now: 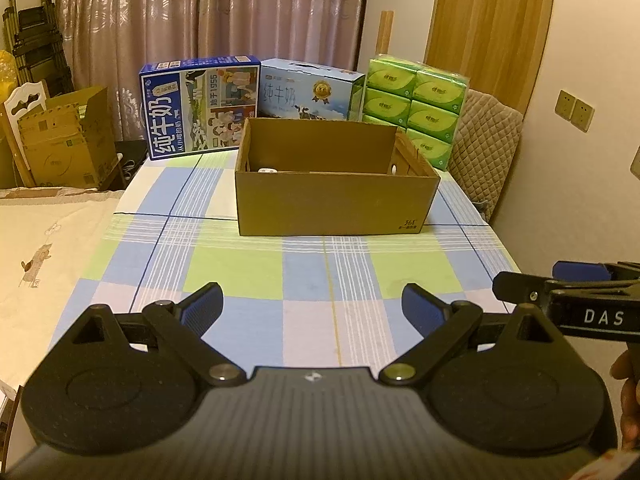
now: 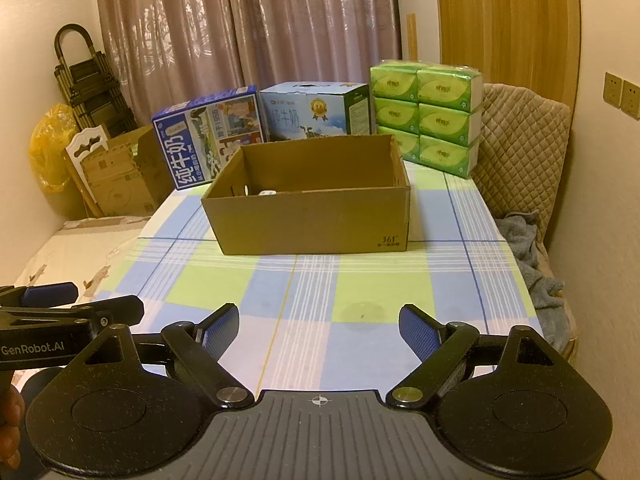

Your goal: Organize rigid objects

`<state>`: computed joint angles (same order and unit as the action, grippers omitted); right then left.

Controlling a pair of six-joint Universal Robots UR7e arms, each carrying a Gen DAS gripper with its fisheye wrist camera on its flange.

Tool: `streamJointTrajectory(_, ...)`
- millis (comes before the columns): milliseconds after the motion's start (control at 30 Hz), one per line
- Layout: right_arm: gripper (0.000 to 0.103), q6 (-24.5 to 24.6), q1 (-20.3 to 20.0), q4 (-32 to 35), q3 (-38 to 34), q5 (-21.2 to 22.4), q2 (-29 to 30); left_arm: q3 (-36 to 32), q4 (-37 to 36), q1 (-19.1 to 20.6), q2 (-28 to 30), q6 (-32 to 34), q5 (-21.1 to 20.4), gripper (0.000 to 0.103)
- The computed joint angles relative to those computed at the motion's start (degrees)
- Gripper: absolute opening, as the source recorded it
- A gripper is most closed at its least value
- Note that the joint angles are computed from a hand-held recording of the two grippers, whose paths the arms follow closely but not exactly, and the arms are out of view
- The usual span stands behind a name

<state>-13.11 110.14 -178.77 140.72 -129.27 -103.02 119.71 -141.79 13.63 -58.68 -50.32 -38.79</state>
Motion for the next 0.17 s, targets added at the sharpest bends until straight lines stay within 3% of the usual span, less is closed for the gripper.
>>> streamJointTrajectory(167, 0.084, 0.0, 0.0, 0.3, -0.1, 0.0, -0.1, 0.8, -1.8, -0.5, -0.1, 0.6, 0.9, 0.095)
